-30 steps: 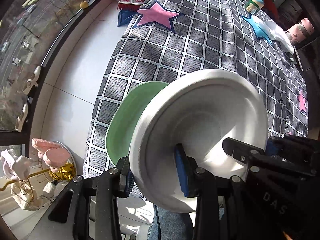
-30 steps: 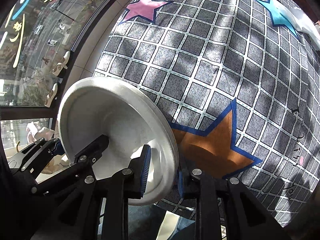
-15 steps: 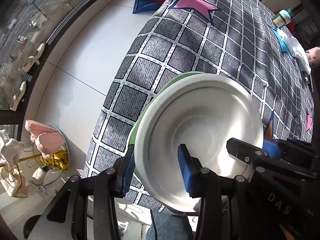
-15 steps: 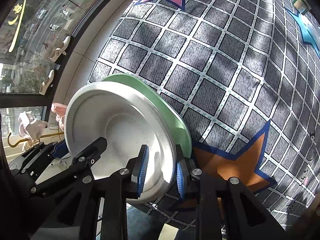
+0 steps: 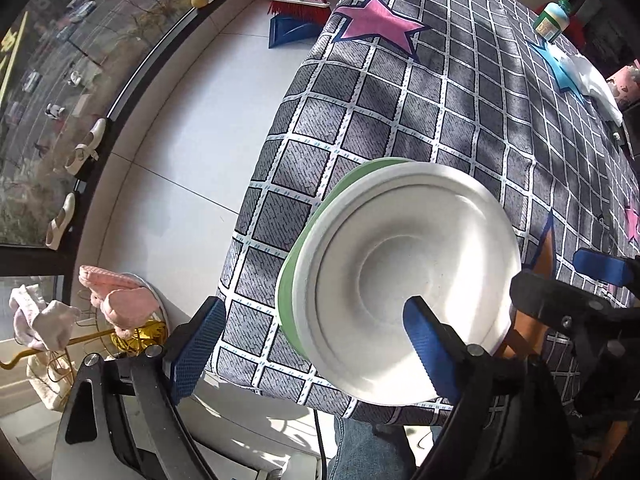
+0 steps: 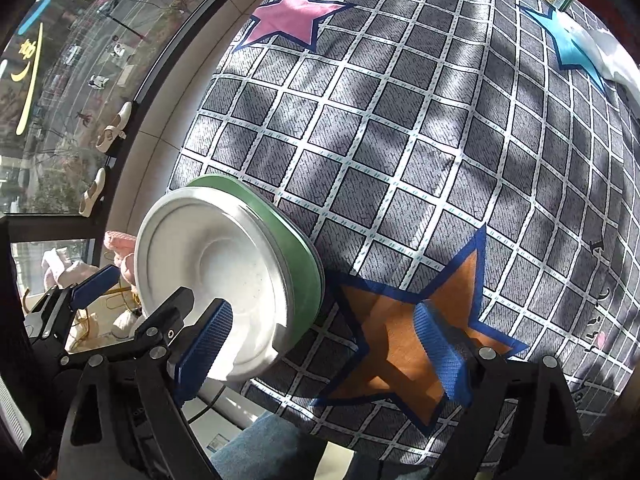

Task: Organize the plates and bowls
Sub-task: 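Lower the bowl onto the green plate and open the left tool, then withdraw the open left tool from the stacked bowl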

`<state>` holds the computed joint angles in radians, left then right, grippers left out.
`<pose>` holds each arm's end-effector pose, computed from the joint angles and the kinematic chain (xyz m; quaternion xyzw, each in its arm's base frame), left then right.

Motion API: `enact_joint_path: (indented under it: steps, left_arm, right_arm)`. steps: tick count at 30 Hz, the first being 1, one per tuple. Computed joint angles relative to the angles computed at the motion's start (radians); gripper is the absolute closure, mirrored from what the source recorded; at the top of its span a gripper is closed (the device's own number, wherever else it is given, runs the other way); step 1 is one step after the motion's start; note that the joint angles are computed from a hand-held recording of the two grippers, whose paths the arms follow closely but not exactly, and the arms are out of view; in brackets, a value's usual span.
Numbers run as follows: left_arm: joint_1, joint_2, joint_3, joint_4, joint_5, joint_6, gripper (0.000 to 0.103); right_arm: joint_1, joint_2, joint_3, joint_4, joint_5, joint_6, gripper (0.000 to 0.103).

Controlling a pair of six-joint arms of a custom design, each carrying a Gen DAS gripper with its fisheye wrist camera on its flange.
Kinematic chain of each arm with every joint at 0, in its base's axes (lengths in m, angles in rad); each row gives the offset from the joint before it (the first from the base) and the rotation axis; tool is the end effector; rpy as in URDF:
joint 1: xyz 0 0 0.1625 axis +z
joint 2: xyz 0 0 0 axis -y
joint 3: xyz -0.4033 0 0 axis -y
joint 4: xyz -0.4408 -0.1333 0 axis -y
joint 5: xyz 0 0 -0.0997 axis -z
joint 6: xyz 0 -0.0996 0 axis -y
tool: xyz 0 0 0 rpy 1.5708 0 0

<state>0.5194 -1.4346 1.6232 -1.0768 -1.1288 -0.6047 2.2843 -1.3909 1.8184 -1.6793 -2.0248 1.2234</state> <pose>-0.3540 -0.4050 0.3467 0.2752 0.8803 0.0687 0.3803 0.4211 -0.3495 0.2603 -0.2080 -0.9399 0.0954 0.2534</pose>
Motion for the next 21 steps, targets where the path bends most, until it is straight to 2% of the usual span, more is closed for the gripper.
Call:
enact_joint_path:
  steps: [1, 6, 11, 21]
  left_arm:
    - [-0.003, -0.001, 0.0, -0.001, -0.005, 0.008, 0.0]
    - [-0.037, -0.018, 0.005, -0.023, 0.009, 0.015, 0.0]
    - [-0.047, -0.005, -0.015, -0.008, -0.015, 0.015, 0.0]
    - [-0.066, -0.003, -0.019, 0.019, -0.004, 0.005, 0.0]
  right_arm:
    - [0.007, 0.0, -0.005, 0.004, -0.01, 0.009, 0.006]
    - [0.033, 0.007, -0.028, 0.019, -0.04, 0.004, 0.001]
    - [0.063, 0.042, -0.085, 0.131, -0.1, -0.011, 0.001]
    - [0.067, 0.003, -0.072, 0.131, -0.062, 0.005, 0.001]
